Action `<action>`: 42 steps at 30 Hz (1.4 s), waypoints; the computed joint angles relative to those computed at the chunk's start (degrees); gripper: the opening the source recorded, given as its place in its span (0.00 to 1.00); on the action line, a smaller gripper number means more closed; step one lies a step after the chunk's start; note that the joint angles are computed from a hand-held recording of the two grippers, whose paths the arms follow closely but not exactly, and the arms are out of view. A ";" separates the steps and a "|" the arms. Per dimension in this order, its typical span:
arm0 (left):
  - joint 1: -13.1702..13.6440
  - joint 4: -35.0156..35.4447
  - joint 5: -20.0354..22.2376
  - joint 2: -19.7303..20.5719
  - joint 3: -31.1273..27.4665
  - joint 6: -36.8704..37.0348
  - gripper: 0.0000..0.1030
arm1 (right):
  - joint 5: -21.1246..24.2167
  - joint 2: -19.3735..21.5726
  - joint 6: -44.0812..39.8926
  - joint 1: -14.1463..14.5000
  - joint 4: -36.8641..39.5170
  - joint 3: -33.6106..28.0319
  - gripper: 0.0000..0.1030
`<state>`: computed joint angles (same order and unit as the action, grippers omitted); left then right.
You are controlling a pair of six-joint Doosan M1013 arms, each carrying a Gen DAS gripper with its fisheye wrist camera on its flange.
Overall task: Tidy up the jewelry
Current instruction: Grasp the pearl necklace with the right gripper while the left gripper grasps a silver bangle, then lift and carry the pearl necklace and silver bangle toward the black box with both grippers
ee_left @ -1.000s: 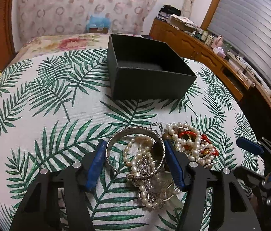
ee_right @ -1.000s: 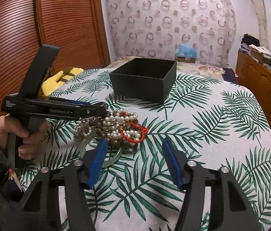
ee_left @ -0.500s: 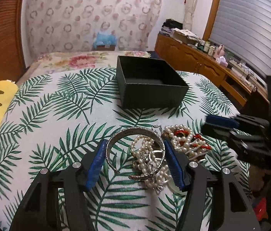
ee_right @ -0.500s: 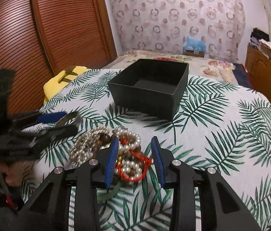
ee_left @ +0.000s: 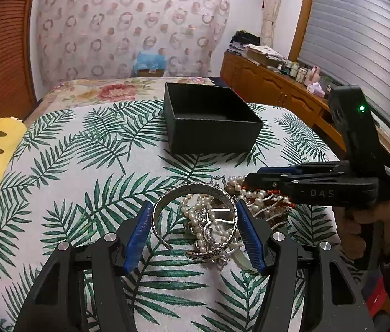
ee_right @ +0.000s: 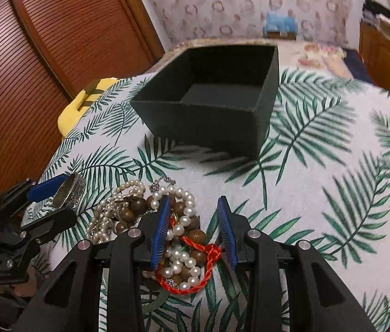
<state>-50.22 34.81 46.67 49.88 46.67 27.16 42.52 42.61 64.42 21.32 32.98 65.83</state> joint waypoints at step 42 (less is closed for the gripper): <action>-0.14 5.71 -0.54 -1.48 0.14 -2.50 0.57 | -9.32 -7.93 -16.65 -0.31 8.94 1.13 0.08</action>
